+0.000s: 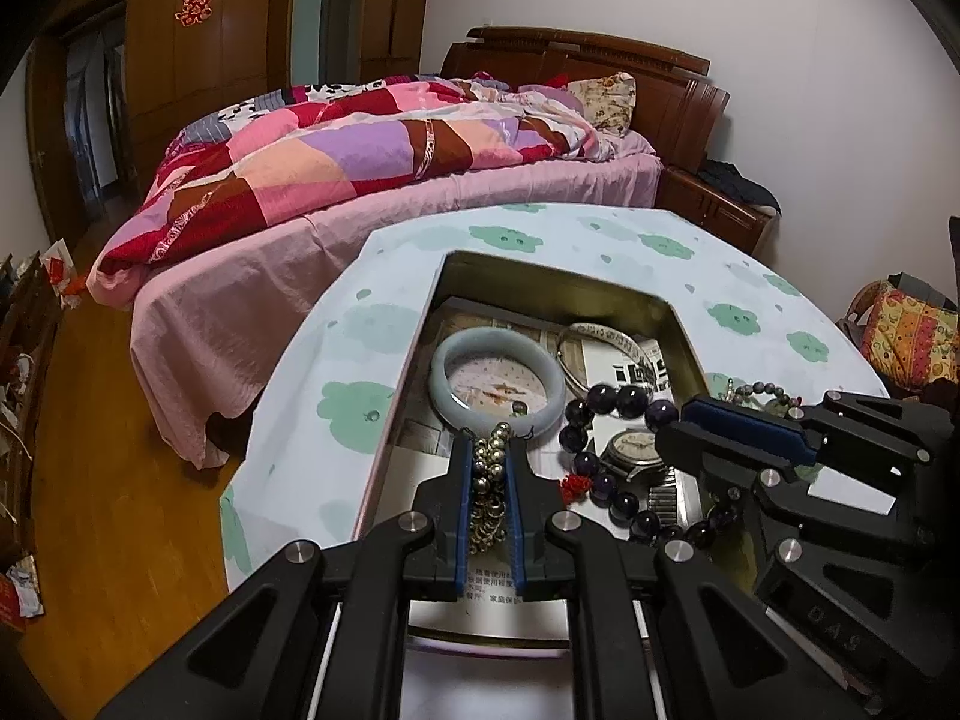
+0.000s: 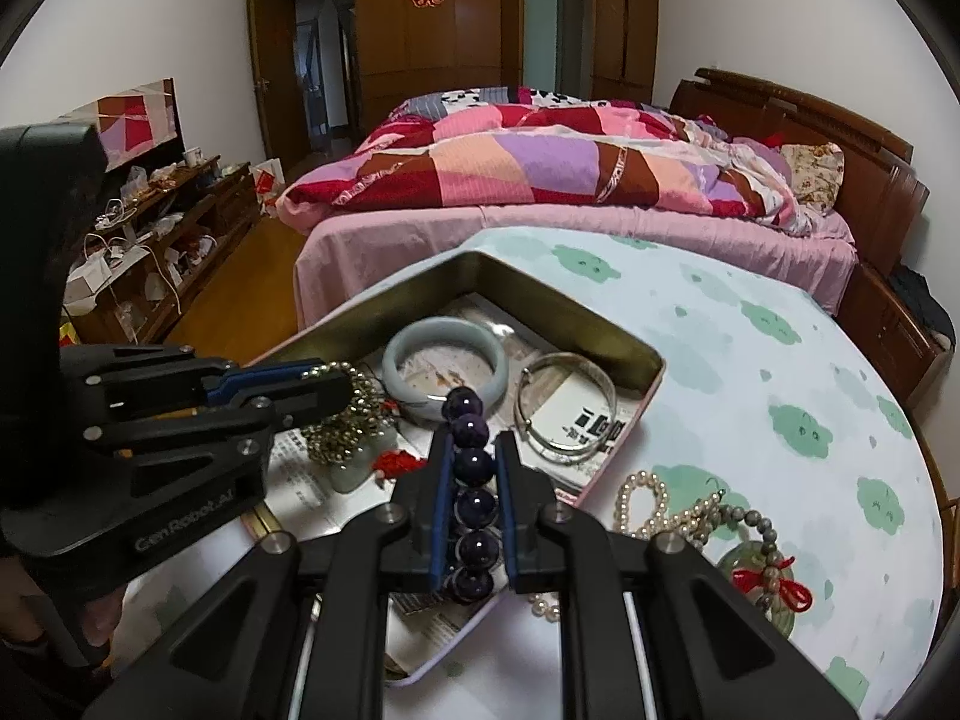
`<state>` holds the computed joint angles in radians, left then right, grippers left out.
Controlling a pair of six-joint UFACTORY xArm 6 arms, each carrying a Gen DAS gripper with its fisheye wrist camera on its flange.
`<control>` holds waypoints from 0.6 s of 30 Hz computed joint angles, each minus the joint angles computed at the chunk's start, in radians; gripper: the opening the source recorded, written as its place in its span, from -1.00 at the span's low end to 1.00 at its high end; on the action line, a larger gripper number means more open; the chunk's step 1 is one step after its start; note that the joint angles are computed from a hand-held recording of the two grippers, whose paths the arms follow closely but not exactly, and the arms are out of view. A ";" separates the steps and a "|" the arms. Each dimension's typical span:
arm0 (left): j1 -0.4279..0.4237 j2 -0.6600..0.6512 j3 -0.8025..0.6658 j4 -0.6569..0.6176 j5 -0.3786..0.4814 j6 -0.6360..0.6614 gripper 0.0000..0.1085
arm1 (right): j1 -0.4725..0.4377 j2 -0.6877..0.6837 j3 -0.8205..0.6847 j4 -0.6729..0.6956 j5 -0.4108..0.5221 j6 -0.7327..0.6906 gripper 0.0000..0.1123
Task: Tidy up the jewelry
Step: 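Carry the gold chain in the left tool and bead bracelet in the right tool over the tin, then open the left tool releasing the gold chain while the right tool releases the bead bracelet into the tin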
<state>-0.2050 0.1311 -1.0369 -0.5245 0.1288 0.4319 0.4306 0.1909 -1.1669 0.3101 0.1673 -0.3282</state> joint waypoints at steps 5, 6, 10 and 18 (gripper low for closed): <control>0.006 0.001 0.006 0.025 -0.001 -0.028 -0.83 | -0.004 0.002 -0.002 -0.009 0.019 0.007 -0.71; 0.007 0.000 0.008 0.032 -0.004 -0.035 -0.83 | -0.003 0.001 0.000 -0.007 0.020 0.003 -0.71; 0.007 -0.006 0.015 0.041 -0.015 -0.045 -0.83 | -0.002 -0.009 0.013 0.012 0.021 -0.015 -0.71; 0.001 -0.022 0.029 0.100 -0.031 -0.085 -0.41 | 0.000 -0.022 0.021 0.136 0.039 -0.113 -0.45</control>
